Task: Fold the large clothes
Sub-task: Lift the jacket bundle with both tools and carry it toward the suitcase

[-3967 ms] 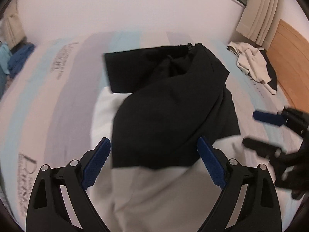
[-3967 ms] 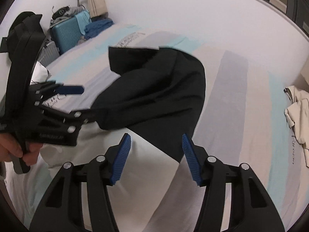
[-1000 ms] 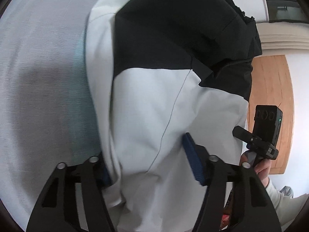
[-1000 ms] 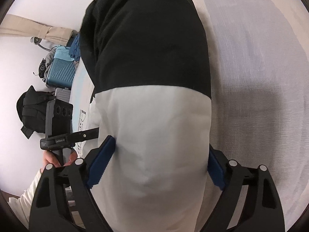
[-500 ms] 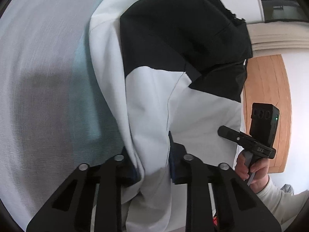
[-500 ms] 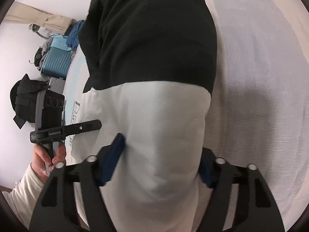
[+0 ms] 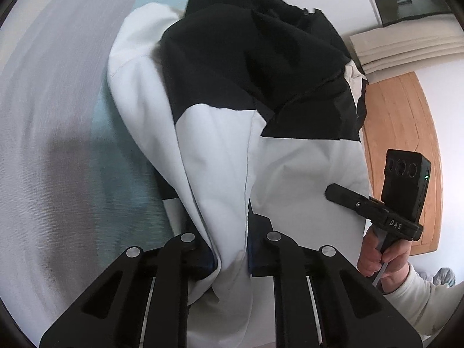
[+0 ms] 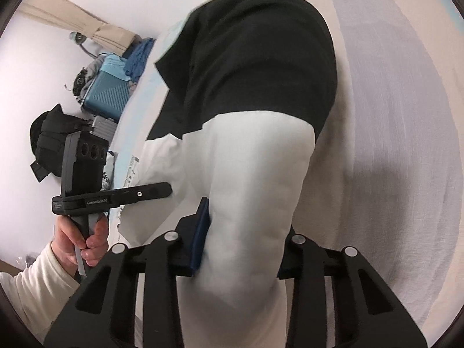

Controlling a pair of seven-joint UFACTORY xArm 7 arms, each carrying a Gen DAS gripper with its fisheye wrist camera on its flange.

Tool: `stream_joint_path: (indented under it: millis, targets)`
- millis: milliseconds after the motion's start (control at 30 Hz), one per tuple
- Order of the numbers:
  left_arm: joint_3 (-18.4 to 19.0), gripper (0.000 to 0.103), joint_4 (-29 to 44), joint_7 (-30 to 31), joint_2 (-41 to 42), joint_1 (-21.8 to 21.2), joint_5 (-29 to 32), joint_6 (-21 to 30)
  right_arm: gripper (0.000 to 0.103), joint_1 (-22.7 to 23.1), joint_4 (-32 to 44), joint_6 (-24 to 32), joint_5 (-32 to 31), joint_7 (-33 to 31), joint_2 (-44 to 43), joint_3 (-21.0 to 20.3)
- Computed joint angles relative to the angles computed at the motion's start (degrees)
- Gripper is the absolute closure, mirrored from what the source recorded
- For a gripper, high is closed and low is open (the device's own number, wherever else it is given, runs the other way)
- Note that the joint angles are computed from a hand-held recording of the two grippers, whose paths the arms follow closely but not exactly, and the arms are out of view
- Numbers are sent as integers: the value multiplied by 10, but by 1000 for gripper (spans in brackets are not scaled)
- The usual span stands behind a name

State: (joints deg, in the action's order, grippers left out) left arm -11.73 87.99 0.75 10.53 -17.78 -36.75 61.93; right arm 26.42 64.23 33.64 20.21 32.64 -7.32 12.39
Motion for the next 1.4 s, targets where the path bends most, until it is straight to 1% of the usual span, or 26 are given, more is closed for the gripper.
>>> stream_joint_path:
  millis: [100,300,333,367,400,433,600,667,900,1033,1267,1400]
  targets:
    - [0,90,3,4,-1,1,0,-2,72,0,11,-4,-12,6,1,3]
    - [2,90,-6,18,-19,3,-9,-5,77,0,30,1,-23,-6,-5,2]
    - [7,91,-9,33,-22,11,-15,2,77,-1,40,6,-32,-1,-2,4]
    - [7,91,-6,29,-21,9,-12,0,77,-2,44,11,-35,-4,-4,3]
    - [11,91,-12,42,-26,16,-18,5,77,-2,44,16,-34,-10,-10,1]
    - [11,91,-11,44,-28,15,-17,5,77,-3,49,20,-37,-13,-11,0]
    - [15,91,-27,53,-42,18,-26,-1,78,-8,59,31,-47,-10,-18,1]
    - [15,91,-44,57,-54,17,-34,-8,78,-8,53,30,-39,-16,-25,-2]
    - [25,91,-61,74,-79,19,-43,-7,78,-9,65,39,-35,-26,-35,-4]
    - [30,91,-64,78,-103,17,-27,-6,78,-12,89,58,-50,-29,-37,-1]
    - [40,91,-93,55,-175,9,-8,-9,78,-11,121,91,-65,-39,-61,4]
    - [43,91,-110,14,-233,1,22,-10,78,-8,160,118,-71,-37,-63,11]
